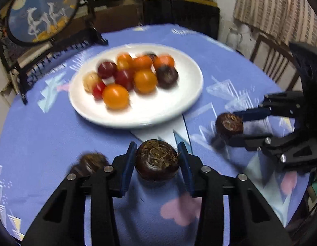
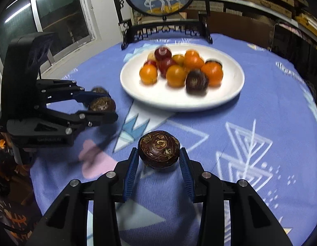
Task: Organize fruits
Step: 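Carry both dark brown fruits over the plate and open both tools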
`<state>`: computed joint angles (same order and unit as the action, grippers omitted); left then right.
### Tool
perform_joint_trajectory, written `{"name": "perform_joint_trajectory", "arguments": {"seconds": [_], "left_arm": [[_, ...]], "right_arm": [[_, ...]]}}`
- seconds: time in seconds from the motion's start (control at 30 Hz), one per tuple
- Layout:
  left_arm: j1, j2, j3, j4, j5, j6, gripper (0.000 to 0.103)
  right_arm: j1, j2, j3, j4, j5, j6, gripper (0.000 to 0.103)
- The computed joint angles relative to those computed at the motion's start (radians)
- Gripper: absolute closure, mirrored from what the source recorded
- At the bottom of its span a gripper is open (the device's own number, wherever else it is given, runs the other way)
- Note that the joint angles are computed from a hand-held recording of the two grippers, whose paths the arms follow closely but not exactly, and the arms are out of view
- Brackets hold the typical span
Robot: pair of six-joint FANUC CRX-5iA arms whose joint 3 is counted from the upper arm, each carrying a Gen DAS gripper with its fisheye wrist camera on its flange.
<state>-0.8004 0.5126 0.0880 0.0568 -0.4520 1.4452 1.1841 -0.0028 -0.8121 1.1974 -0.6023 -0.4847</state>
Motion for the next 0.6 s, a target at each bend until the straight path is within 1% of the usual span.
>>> {"name": "perform_joint_trajectory", "arguments": {"seconds": [0.07, 0.1, 0.13, 0.17, 0.23, 0.33, 0.4, 0.47, 0.53, 0.6], "left_arm": [[-0.001, -0.003, 0.042, -0.060, -0.013, 0.067, 0.063], [-0.006, -0.001, 0.081, -0.123, -0.031, 0.133, 0.063], [-0.010, 0.005, 0.114, -0.165, -0.048, 0.177, 0.063], [-0.019, 0.015, 0.167, -0.238, -0.077, 0.253, 0.063], [-0.039, 0.039, 0.254, -0.350, -0.131, 0.366, 0.063], [-0.060, 0.106, 0.405, -0.453, -0.229, 0.477, 0.063], [-0.061, 0.146, 0.477, -0.483, -0.278, 0.510, 0.063], [-0.055, 0.184, 0.530, -0.462, -0.310, 0.501, 0.063], [-0.051, 0.224, 0.584, -0.458, -0.337, 0.495, 0.063], [-0.048, 0.251, 0.617, -0.448, -0.348, 0.479, 0.063]], "right_arm": [[-0.001, -0.012, 0.013, 0.010, -0.035, 0.015, 0.062], [-0.005, -0.021, 0.019, 0.022, -0.053, 0.023, 0.062], [-0.016, -0.031, 0.026, 0.046, -0.071, 0.026, 0.062], [-0.028, -0.038, 0.031, 0.065, -0.078, 0.027, 0.062], [-0.053, -0.047, 0.042, 0.099, -0.090, 0.024, 0.062], [-0.115, -0.042, 0.062, 0.160, -0.092, -0.001, 0.062], [-0.160, -0.034, 0.075, 0.185, -0.069, -0.011, 0.062], [-0.213, -0.016, 0.091, 0.205, -0.035, -0.022, 0.062], [-0.248, 0.004, 0.106, 0.210, -0.012, -0.020, 0.062], [-0.279, 0.022, 0.120, 0.211, 0.015, -0.015, 0.062]]}}
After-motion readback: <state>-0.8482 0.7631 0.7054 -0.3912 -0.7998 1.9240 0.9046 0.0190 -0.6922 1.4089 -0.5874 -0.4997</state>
